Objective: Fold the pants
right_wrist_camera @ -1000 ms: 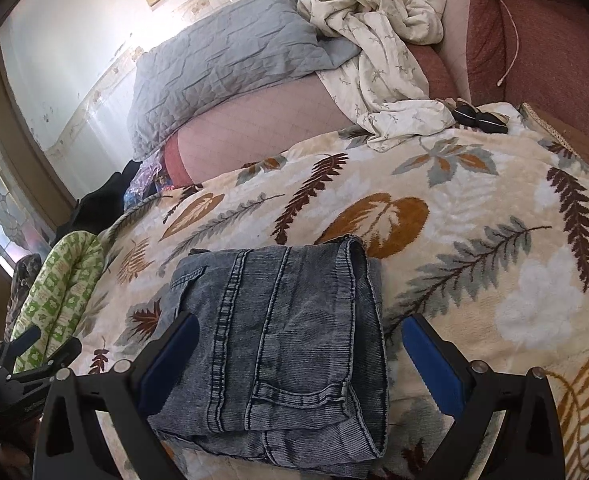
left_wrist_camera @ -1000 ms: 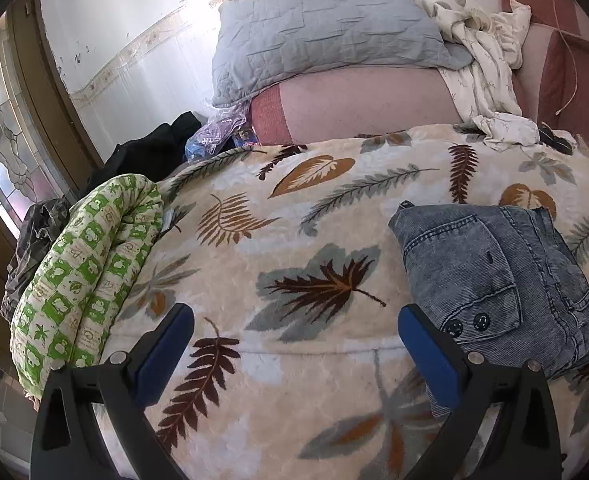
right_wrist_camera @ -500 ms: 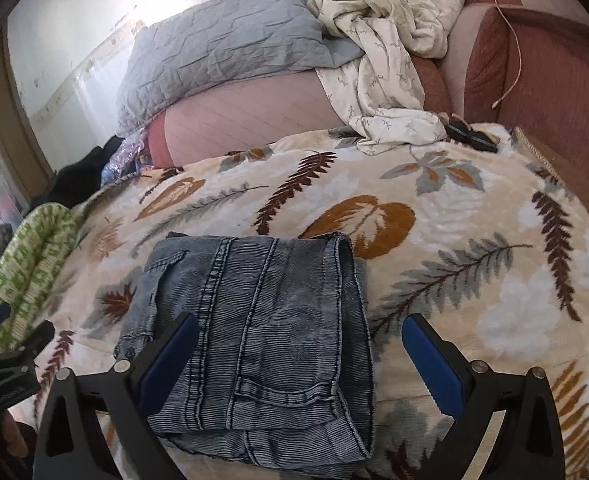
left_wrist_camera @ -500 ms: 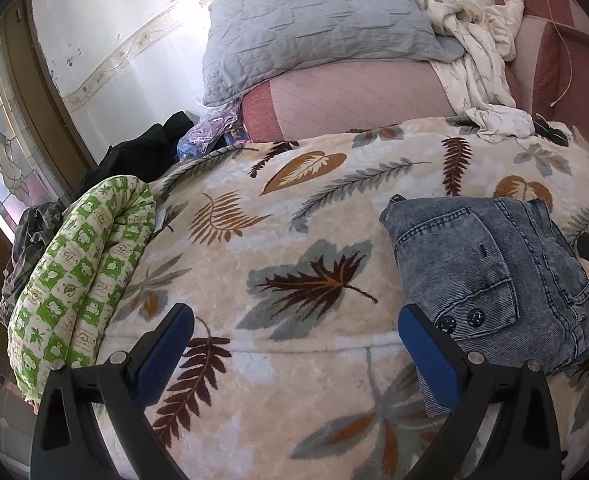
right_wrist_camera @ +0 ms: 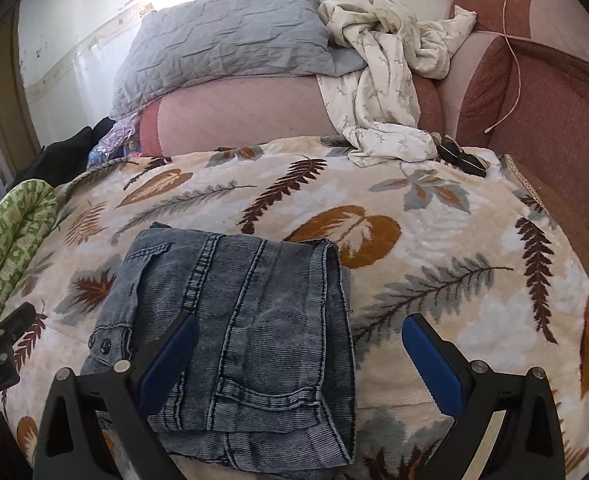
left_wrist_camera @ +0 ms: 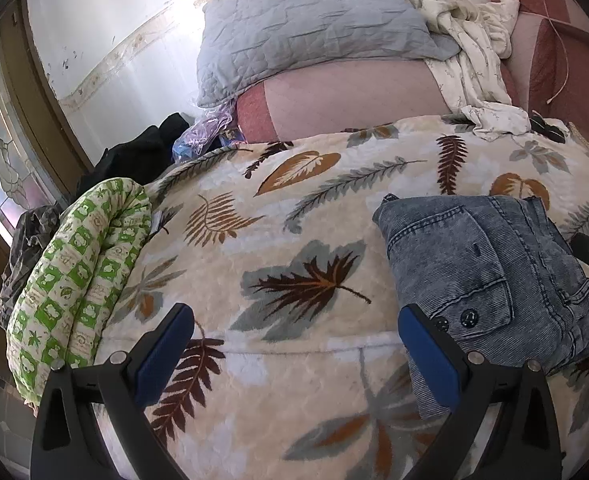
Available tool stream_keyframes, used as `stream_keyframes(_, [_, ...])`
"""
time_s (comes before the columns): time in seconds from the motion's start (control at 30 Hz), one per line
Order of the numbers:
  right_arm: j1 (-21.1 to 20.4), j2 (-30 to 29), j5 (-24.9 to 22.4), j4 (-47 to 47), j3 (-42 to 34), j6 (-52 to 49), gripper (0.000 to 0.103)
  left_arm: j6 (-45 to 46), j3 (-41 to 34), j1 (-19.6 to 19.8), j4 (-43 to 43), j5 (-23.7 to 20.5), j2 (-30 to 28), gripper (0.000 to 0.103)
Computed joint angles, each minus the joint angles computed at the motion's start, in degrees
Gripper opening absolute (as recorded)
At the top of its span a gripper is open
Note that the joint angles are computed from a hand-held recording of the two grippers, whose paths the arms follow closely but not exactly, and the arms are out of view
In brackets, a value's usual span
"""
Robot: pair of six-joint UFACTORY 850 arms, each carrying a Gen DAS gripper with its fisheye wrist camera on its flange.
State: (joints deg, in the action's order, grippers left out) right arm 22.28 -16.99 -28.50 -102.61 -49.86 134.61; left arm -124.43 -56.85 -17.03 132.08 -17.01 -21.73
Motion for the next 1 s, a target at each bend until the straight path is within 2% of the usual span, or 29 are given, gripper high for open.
stream_keyframes(0.6, [-0.34, -0.10, -0.19, 1.24, 0.00, -0.48, 0.103, -0.01, 0.44, -0.39, -0.15, 0.00, 0.49, 0.102])
stream_keyframes(0.8, [-0.29, 0.13, -1.53, 2.49, 0.21, -1.48, 0.103, -0.18, 0.19, -0.76, 0.13, -0.03, 0.53, 0.102])
stream_keyframes(1.0, [-1.49, 1.00, -0.20, 1.15, 1.31, -0.20, 0.103, -4.28, -2.36, 0.28, 4.18, 5.12, -1.01, 0.102])
